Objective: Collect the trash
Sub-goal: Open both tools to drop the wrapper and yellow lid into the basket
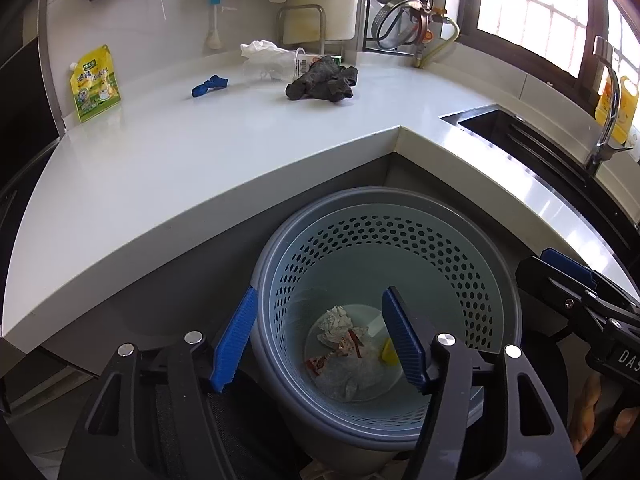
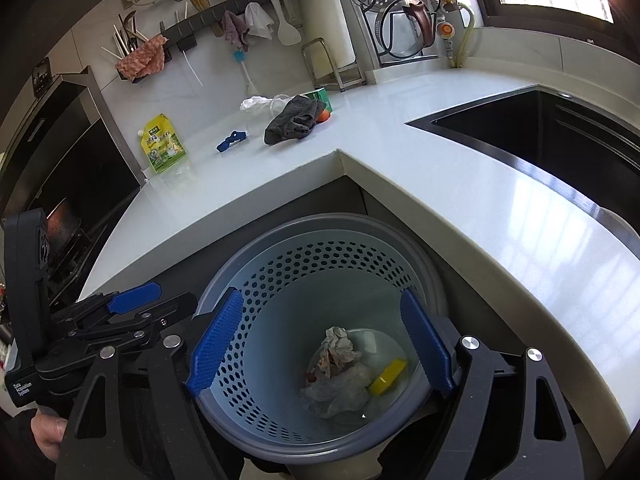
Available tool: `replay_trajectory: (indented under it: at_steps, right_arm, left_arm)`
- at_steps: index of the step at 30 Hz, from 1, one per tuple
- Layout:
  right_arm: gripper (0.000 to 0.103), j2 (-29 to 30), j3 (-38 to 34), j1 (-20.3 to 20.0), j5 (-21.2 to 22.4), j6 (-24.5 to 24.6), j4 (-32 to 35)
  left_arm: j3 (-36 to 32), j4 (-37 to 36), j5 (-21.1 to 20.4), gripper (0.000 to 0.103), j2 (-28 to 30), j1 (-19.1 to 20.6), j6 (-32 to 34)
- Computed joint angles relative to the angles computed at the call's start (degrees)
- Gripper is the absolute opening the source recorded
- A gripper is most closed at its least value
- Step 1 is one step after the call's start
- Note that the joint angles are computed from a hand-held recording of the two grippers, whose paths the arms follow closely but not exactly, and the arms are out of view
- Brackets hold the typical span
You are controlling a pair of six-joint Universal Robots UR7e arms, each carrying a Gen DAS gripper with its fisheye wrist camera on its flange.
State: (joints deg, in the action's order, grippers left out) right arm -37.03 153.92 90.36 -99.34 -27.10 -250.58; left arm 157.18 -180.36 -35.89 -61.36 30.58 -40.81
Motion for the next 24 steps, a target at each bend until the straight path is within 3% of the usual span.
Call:
replay_trajectory:
  at_steps: [14,24]
  right_arm:
    - [0.078,-0.3,0.1,0.5,-0.1,0.2,0.1]
    - [0.078,-0.4,-1.3,1.4,-1.4,0.2,1.9]
  left_arm:
    - [0.8,0.6,0.5,0.067,-1.2,0.0,-1.1]
    - [0.7,-0.9,0.6,0.068,-2.3,2.3,0.6]
